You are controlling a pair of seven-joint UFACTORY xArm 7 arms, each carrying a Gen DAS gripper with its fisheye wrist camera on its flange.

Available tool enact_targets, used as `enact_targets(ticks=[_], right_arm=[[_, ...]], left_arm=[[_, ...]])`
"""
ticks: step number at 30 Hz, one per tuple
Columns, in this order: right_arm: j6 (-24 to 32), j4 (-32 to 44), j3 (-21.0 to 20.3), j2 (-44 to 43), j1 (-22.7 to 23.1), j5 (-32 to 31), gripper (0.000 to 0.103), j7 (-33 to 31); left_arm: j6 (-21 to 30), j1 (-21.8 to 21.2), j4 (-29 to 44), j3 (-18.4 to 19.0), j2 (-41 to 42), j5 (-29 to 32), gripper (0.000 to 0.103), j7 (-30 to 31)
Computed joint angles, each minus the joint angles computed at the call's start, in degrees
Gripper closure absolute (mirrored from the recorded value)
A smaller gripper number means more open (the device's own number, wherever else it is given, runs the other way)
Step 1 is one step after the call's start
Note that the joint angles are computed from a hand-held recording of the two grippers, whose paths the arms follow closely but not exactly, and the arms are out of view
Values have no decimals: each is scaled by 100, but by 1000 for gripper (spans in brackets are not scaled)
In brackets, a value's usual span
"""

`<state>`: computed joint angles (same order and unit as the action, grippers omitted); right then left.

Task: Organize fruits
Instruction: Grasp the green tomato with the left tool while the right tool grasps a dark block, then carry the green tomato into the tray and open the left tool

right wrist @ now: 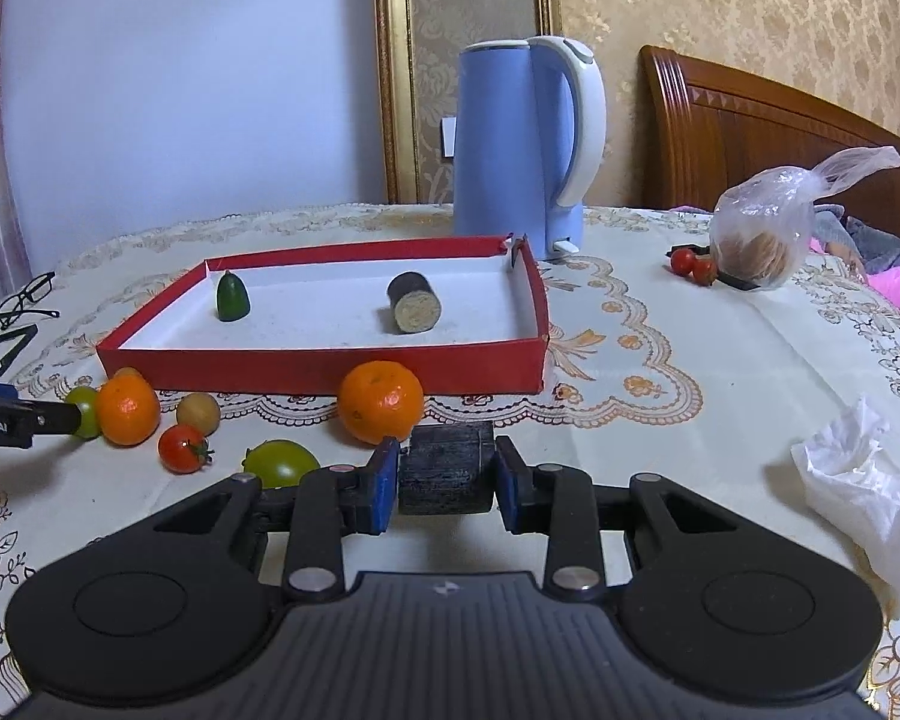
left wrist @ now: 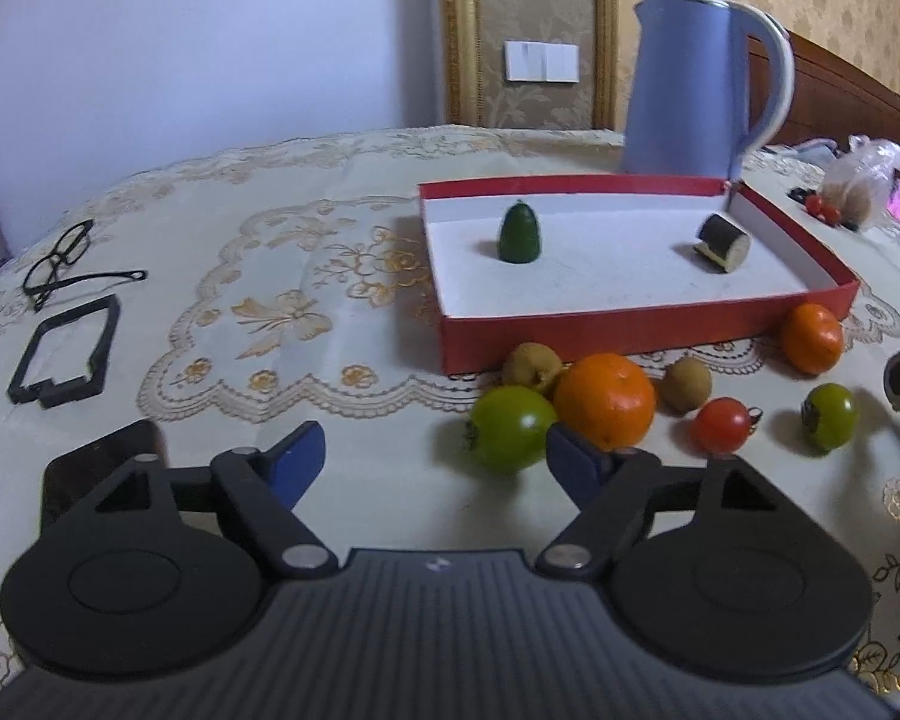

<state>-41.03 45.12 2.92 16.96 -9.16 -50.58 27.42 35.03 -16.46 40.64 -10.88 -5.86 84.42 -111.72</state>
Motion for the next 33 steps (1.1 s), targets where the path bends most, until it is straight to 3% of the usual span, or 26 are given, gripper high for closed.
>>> enact_targets(ticks=[5,10,13,15,22,28,33], right_arm=[[-29,-18,4,1,-22,-62,71,56],[-79,-48,-5,-25,-26,-139,71,118],[-137,-73,-17,-44,-20,-166,71,146],[-175,-91,-28,-57,-16,-189,71,160],[-286,-105,-61,-82,-4,-250,71,228],[-393,-113,-94,-107,2,-344,71,297],[-497,-118,-121,-135,-2,-465,71,398]], left_arm=[[-138,4,261,67,264,161,42,64],[-944,181,455,324,518,103,59,86],[-833,157,482,303,549,192,61,-16],[-887,151,473,310,536,267,71,-99],[-1036,194,334,314,353,299,72,-292],[-581,127,242,111,-47,258,72,-190],[-460,121,617,37,-15,362,72,101]])
